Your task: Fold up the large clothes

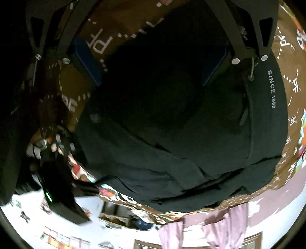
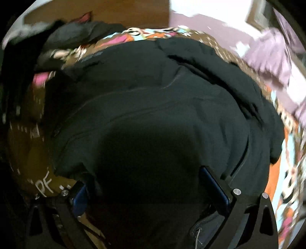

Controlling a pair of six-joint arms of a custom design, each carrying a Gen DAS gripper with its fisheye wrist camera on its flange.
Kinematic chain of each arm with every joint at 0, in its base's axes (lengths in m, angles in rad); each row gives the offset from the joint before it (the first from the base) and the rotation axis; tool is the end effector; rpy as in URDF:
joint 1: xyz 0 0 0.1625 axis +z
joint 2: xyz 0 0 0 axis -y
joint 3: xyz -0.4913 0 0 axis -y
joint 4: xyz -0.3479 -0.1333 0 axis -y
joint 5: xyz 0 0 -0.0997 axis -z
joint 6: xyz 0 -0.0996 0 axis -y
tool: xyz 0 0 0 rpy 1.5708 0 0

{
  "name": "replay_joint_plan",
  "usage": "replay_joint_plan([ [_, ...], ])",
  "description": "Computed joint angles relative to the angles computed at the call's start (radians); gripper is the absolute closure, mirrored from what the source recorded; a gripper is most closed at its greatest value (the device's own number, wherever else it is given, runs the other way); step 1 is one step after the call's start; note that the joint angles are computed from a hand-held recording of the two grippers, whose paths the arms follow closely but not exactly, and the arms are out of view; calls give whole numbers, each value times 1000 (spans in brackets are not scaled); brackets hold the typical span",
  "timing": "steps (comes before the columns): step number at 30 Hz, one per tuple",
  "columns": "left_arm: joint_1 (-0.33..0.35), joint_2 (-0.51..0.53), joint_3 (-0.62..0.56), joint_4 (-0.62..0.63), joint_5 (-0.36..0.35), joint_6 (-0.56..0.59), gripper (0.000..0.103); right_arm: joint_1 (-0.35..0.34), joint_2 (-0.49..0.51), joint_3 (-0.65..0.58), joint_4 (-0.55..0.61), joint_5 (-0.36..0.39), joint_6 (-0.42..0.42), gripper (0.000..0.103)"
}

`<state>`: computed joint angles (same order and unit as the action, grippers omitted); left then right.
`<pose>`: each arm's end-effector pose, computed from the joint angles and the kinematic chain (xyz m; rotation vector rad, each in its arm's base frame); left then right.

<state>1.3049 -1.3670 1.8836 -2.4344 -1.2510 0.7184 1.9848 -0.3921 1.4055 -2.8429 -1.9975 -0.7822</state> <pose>0.0201 -0.5526 0.4168 1.2226 2.4437 -0.3677 0.3891 -0.6566 -0.0071 1.4396 -2.2464 0.2353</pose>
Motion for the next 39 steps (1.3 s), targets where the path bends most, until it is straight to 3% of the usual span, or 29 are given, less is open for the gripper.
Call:
replay_joint_plan([
  [3,-11,0,24,-15,43,34,3,-2,-11,-33,74,33,57,0],
  [8,-40,16,93,-136,209,77,3,-1,-27,-59,104,94,124,0],
  [12,-39,28,107,-232,259,66,4,1,-31,-64,88,110,153,0],
  [15,-31,31,90,-223,257,28,4,1,-32,-60,82,112,156,0],
  [21,-50,34,136,-290,339,86,4,-4,-38,-51,94,114,169,0],
  [23,-44,32,129,-298,330,77,12,-5,-40,-49,93,113,172,0],
  [28,-30,19,112,-314,280,52,52,-11,-44,-50,101,122,191,0],
  [31,-42,9,128,-349,266,85,68,-13,-47,-45,107,125,199,0],
  [34,-47,13,112,-383,241,121,80,-22,-57,-39,132,156,214,0],
  [39,-61,27,57,-374,220,118,87,-35,-81,-3,141,222,209,0],
])
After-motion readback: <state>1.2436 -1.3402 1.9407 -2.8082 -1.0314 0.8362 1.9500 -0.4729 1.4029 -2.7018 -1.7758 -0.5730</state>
